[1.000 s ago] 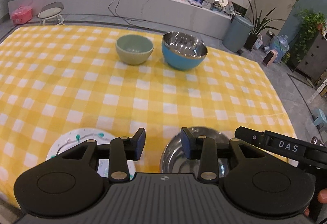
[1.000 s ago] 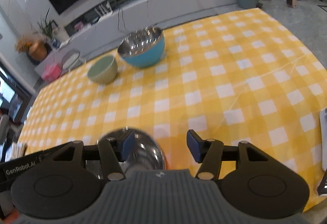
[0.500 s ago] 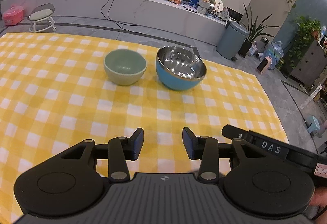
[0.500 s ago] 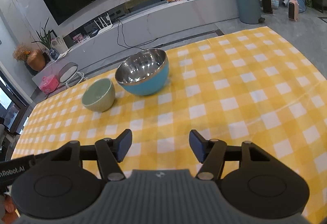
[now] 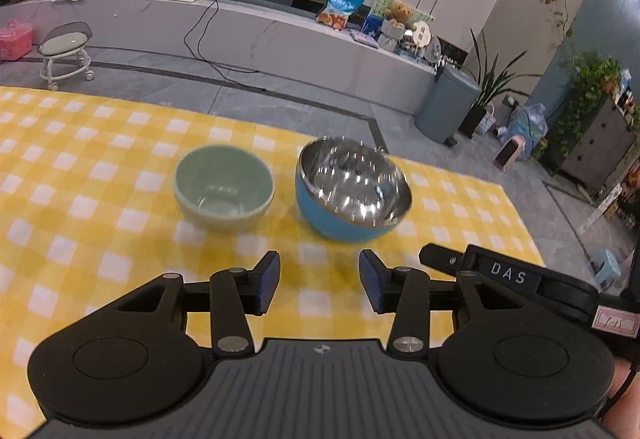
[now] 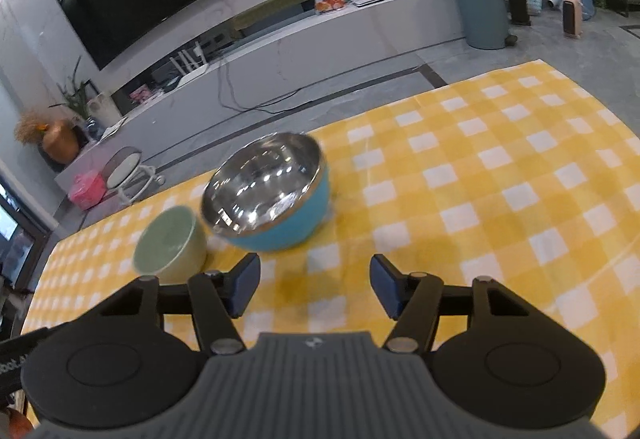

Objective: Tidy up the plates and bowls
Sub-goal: 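Move both grippers to the rim of the blue steel bowl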

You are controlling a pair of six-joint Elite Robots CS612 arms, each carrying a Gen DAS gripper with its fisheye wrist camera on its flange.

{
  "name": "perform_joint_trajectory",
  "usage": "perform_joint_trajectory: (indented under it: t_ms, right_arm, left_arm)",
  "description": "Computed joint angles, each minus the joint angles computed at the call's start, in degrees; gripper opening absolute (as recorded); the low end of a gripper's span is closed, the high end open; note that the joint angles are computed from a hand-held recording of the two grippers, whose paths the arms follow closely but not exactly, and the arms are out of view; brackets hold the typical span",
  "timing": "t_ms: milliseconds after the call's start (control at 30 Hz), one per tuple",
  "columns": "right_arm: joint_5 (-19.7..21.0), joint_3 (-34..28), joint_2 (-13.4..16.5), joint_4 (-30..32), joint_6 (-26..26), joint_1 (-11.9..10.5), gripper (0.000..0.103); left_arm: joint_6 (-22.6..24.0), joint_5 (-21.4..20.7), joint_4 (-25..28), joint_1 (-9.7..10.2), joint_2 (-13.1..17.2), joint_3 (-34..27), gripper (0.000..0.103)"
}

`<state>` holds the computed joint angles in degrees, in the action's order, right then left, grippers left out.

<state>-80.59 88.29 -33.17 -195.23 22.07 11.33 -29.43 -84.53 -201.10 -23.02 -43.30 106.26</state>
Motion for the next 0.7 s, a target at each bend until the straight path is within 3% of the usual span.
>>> perform_joint_trajectory:
  t_ms: [267, 467, 667, 700]
  right_arm:
    - [2.3, -5.5, 2.7, 2.6, 5.3, -1.1, 0.06]
    - [2.3, -8.2, 4.3, 4.6, 7.0, -1.1, 0.06]
    - [2.1, -9.0, 5.1, 4.0, 6.7, -0.9, 0.06]
    - [2.3, -9.2, 5.2, 4.1, 6.8, -0.9, 0.06]
  left_arm:
    - [-0.3, 0.3, 2.6, 0.83, 3.4, -6.6, 0.051]
    - [2.3, 4.6, 6.0, 0.35, 5.5, -10.2, 0.051]
    - [5.4, 4.6, 7.1, 0.17, 6.5, -12.0, 0.051]
    - [5.8, 4.8, 7.6, 0.06, 6.5, -12.3, 0.046]
